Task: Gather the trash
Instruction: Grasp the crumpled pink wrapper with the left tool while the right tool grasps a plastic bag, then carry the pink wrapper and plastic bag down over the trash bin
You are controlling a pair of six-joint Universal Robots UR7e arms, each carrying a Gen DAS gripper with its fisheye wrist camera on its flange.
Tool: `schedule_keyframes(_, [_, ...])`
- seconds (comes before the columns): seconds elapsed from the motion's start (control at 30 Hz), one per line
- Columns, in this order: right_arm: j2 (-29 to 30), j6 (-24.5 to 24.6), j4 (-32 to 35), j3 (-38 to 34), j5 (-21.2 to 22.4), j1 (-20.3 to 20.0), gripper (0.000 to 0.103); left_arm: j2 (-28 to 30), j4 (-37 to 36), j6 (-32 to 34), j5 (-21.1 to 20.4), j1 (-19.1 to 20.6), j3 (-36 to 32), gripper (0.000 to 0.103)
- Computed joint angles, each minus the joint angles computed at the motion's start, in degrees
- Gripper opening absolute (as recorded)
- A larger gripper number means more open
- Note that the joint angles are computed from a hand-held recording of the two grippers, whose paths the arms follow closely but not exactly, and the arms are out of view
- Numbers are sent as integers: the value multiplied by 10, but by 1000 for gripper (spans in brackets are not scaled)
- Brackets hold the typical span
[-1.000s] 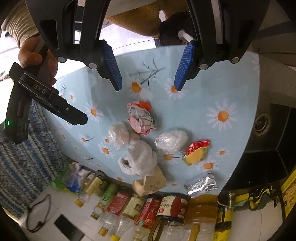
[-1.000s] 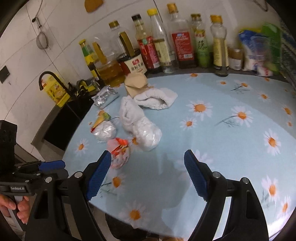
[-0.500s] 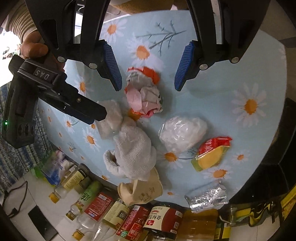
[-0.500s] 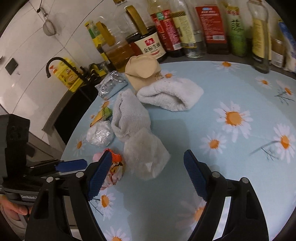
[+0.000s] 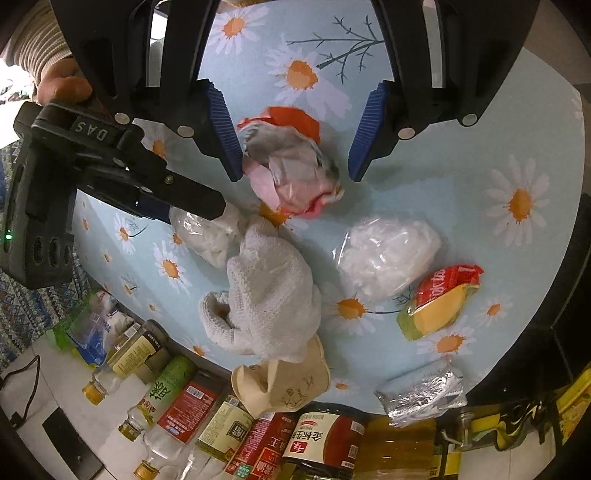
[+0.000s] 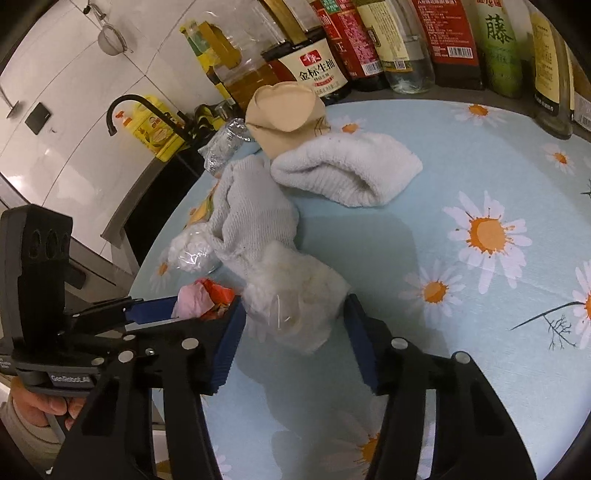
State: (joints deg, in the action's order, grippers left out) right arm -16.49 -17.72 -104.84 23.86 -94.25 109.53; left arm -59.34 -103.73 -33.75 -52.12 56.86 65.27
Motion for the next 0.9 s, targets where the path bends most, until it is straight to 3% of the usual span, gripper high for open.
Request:
schedule_keyframes(0.1, [-5, 0, -1, 6, 10, -3, 52, 9, 9, 1, 6, -1, -10, 50])
schedule_keyframes(0.47, [-70, 7, -72, 113, 30, -7, 52, -4, 7, 19, 6, -8, 6, 47])
schedule_keyframes(0.9, [-140, 39, -173, 255, -6, 10, 52, -57, -31, 73, -13, -23, 60, 47])
